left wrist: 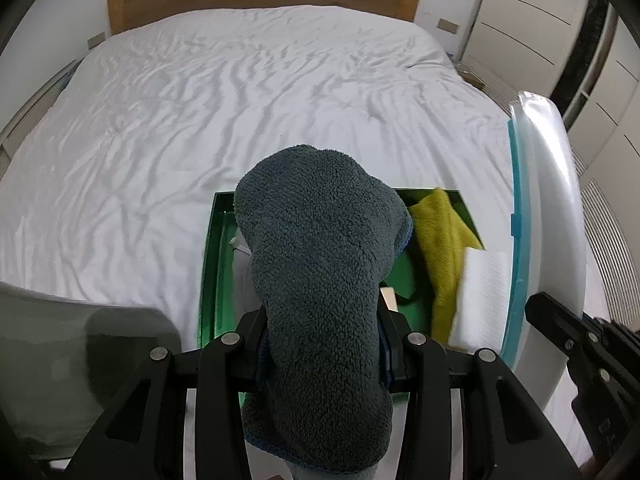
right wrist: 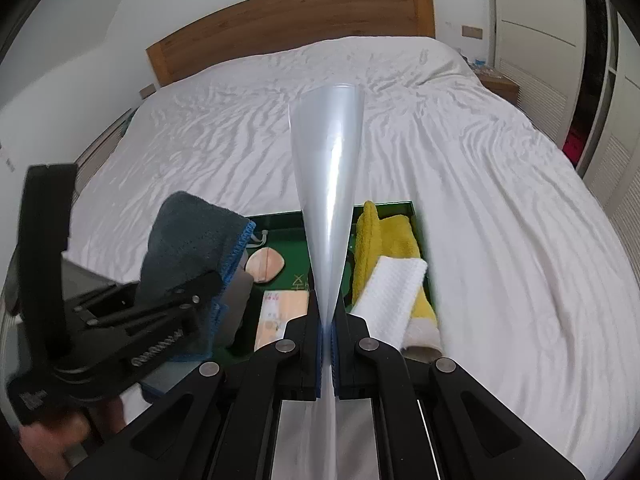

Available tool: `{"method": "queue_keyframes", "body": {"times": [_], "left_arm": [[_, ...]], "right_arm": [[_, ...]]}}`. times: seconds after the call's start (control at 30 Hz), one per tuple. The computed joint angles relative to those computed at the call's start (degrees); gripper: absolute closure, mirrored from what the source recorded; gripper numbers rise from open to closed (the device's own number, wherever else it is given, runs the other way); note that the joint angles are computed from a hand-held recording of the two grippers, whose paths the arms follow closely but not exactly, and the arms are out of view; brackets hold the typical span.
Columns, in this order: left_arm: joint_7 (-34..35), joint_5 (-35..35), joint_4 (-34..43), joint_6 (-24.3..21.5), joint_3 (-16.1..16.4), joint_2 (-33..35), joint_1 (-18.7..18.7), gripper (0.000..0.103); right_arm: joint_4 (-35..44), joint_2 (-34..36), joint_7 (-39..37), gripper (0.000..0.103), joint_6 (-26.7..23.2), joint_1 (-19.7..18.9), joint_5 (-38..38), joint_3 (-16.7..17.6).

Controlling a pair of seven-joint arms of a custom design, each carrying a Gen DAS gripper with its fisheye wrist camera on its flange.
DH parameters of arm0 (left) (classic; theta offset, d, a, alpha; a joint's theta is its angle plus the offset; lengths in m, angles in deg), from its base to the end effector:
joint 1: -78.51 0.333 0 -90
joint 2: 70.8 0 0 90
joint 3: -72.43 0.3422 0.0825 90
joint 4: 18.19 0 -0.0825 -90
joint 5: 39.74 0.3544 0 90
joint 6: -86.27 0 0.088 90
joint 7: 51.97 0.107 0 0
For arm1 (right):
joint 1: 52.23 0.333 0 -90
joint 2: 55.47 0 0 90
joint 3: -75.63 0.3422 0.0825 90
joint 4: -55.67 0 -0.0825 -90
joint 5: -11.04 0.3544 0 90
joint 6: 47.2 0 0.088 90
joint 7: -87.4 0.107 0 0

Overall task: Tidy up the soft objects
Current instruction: 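Lift and carry the grey towel and clear zip bag over the green tray, then lower the clear zip bag into the tray and open the right gripper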

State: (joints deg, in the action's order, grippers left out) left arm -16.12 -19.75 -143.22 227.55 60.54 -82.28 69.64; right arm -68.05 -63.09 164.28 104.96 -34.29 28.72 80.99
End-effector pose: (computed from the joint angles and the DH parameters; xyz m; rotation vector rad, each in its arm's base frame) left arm 0.4640 -0.1844 0.5626 -2.2194 1.5425 -0.5877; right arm 0.4842 0.2020 0.5652 -2.0999 1.3738 -0.3089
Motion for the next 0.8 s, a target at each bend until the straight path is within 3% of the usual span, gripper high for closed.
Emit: {"method": "queue_keyframes", "body": {"times": [0.3, 0.53, 0.73, 0.8], "left_arm": [[-3.4, 2.7, -0.2, 0.8, 0.0, 3.3, 0.5, 0.067], [-5.1, 5.2, -1.3, 0.4, -0.1, 3.4, 0.6, 0.066], [-7.1, 7.1, -1.6, -2.0, 0.0, 3.8, 1.0, 0.065], [-8.1, 8.4, -1.1, -4.7, -0.2, 4.1, 1.1, 0.064]], "right_arm": [[4.1, 8.5, 4.2, 0.101, 2.8, 1.0, -3.1, 0.7], [5.6, 11.4, 6.7, 0.101, 3.5, 2.1, -6.3, 0.3], [6.7, 12.9, 8.0, 0.101, 3.8, 2.4, -7.7, 0.0], [6.6, 12.9, 8.1, 0.101, 3.8, 2.4, -7.7, 0.0]]}}
